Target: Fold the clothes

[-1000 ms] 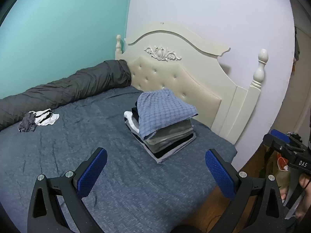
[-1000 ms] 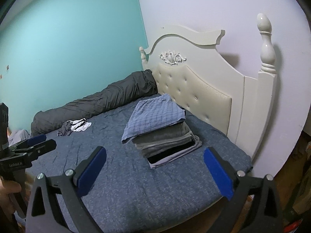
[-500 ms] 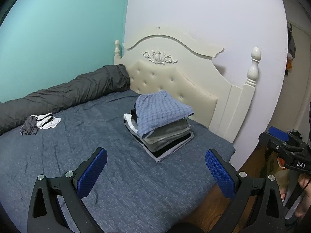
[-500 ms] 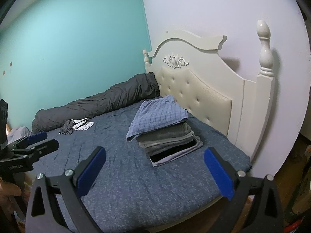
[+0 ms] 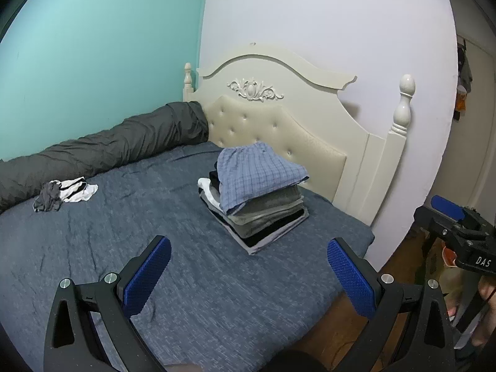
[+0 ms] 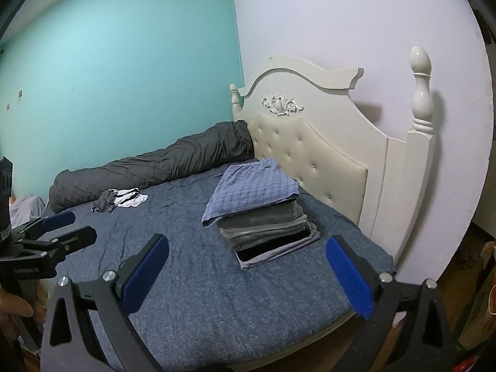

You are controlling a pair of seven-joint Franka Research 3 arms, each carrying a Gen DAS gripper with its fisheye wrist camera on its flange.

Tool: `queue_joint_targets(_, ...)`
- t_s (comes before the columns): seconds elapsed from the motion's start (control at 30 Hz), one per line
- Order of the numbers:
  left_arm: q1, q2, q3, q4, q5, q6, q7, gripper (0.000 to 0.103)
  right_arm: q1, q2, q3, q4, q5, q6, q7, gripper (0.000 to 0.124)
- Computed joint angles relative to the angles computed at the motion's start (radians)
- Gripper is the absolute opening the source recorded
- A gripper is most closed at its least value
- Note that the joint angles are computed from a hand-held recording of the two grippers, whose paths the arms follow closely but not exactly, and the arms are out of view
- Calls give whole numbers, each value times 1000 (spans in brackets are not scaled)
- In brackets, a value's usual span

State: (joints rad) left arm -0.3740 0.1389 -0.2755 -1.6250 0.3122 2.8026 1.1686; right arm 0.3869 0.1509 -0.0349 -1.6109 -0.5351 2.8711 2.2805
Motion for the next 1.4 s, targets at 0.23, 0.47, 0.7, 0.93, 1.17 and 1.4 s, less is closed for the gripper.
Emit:
queue_joint_targets(0.23, 8, -6, -7, -13, -40, 6, 25, 103, 6, 1, -3, -2, -20, 1, 17, 102)
queue_joint_targets(0.47, 7, -5, -5, -15, -45, 10, 22, 103, 8, 3, -1, -3, -21, -3, 18, 102)
queue_joint_targets(0.7, 2, -10, 0, -20, -19, 20, -2, 103, 10, 1, -3, -8, -39, -5, 35, 102)
queue_joint_targets(0.93, 1, -13, 5, -24, 12, 15, -31, 103, 6, 0, 2, -12, -30, -5, 32, 102)
queue_joint_targets(1.17, -1, -11, 2, -16, 17, 0, -31, 103, 8, 6, 4, -5, -16, -4, 15, 102)
queue_joint_targets(1.4, -2, -7, 1, -12, 12, -5, -30, 103, 12, 6, 2, -6, -10, -3, 10, 102)
